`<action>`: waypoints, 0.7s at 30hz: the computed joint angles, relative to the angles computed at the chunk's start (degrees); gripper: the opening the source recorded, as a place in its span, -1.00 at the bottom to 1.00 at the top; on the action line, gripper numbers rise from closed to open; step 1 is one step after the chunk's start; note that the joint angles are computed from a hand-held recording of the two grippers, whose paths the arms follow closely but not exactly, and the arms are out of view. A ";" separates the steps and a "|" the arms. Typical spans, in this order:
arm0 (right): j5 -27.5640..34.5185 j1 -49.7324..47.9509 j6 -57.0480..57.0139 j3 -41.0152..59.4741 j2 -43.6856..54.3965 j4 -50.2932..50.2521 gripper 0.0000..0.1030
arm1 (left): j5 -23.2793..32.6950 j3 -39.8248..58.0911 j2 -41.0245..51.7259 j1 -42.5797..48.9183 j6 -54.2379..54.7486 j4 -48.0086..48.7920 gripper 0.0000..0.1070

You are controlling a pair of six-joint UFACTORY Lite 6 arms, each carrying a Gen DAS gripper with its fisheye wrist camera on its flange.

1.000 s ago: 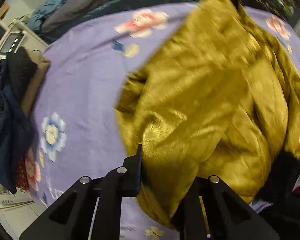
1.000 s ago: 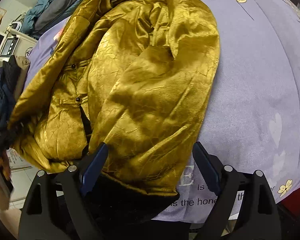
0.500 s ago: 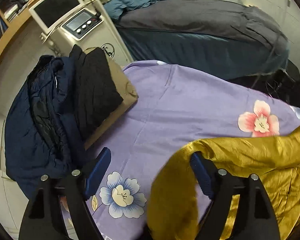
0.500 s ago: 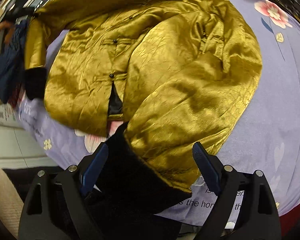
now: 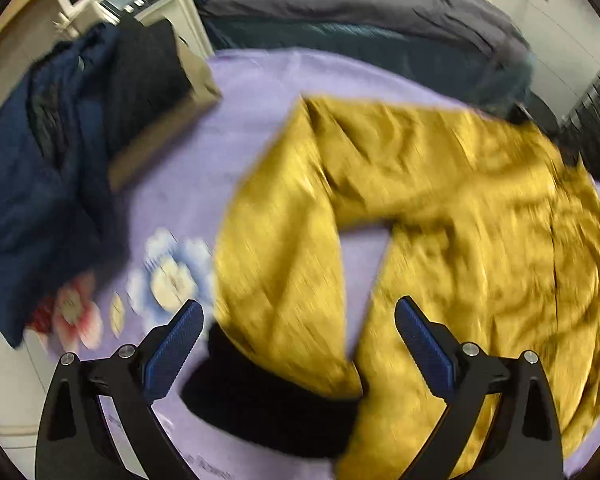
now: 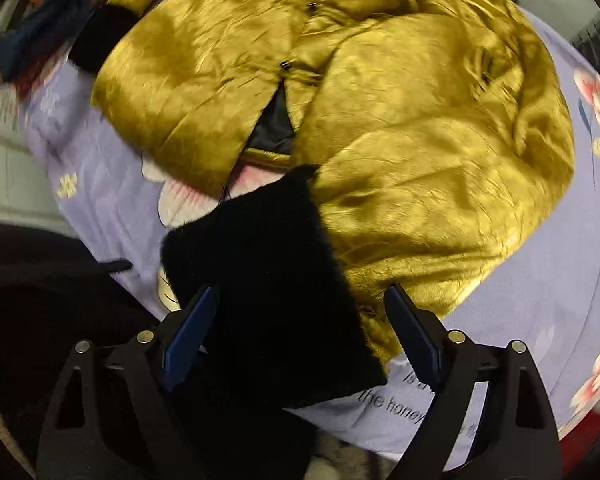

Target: Fold large clothes

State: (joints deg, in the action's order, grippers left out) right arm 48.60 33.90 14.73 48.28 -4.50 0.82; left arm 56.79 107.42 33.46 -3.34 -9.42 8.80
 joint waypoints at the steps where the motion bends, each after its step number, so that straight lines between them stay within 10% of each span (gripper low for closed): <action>1: -0.28 1.98 1.80 0.53 1.82 -2.00 0.61 | -1.32 -6.00 -3.09 -0.98 -0.62 -0.30 0.77; 3: -1.04 5.37 5.53 1.01 5.58 -6.57 0.31 | -3.93 -17.99 -9.24 -3.67 -2.18 -0.56 0.77; 5: -2.08 6.70 6.52 0.54 6.83 -8.06 -0.43 | -6.68 -25.98 -13.44 -5.55 -3.21 -0.28 0.77; 8: -3.30 3.27 4.84 -1.12 2.53 -4.70 -0.74 | -8.06 -33.91 -18.23 -9.38 -5.50 0.53 0.77; 14: 2.65 -25.20 -15.28 -1.35 -13.42 8.43 -0.81 | -8.21 -38.26 -21.86 -14.32 -5.66 0.14 0.77; 21: 10.78 -67.18 -28.47 15.72 -10.12 18.37 -0.81 | -7.09 -38.15 -22.64 -16.91 -8.43 -0.90 0.77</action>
State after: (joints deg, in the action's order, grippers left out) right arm 59.38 -33.28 -13.75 63.99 -14.62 19.18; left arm 49.70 69.27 10.81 -20.25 -17.86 7.90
